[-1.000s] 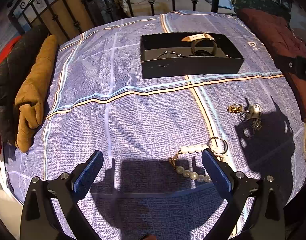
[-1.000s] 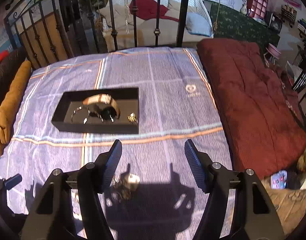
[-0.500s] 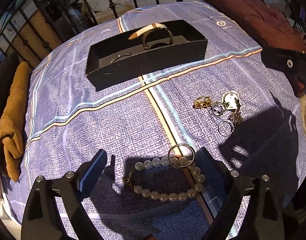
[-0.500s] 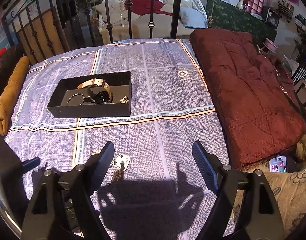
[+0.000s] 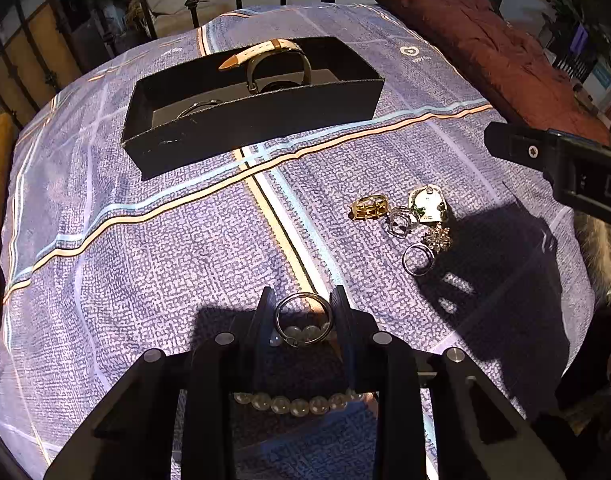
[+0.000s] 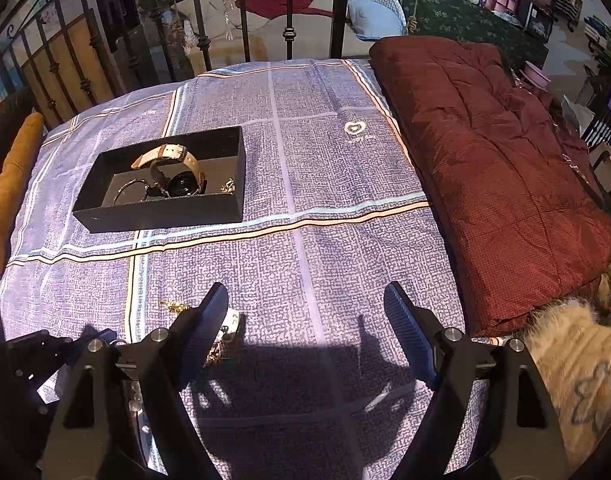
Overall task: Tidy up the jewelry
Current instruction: 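Lower the left gripper onto a silver ring and grasp it, then carry the silver ring into the black box and lower it inside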
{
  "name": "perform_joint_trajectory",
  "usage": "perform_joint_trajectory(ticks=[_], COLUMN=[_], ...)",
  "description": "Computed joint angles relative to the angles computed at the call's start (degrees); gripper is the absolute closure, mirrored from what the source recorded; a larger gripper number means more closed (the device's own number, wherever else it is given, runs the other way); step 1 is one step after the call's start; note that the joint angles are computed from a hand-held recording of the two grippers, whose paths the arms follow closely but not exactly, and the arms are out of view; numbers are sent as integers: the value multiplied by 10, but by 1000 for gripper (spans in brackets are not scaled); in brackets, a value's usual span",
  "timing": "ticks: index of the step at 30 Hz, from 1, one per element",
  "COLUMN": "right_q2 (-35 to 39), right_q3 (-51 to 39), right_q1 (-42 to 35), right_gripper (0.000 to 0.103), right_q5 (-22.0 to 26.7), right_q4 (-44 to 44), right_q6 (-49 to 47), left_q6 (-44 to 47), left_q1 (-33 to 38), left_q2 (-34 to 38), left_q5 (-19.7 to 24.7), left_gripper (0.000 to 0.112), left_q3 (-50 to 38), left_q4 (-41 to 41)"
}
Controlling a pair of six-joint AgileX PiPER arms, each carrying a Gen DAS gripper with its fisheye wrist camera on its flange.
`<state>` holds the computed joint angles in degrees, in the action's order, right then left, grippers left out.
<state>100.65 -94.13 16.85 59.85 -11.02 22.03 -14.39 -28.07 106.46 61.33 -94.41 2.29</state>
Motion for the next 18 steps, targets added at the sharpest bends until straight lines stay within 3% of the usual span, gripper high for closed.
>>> perform_joint_trajectory(ticks=[10,18], right_q2=[7,11], right_q3=[-14,-34], right_q1=[10,30], right_gripper=[18,18], right_q5=[3,11], right_q4=[-2,-8], right_q6=[-1,-6], left_q6=[-36,-61], left_q1=[20,48], left_q2=[-55,13], left_q5=[-28,20], left_gripper=[84,84], left_q3=[26,-143], left_q4=[6,50])
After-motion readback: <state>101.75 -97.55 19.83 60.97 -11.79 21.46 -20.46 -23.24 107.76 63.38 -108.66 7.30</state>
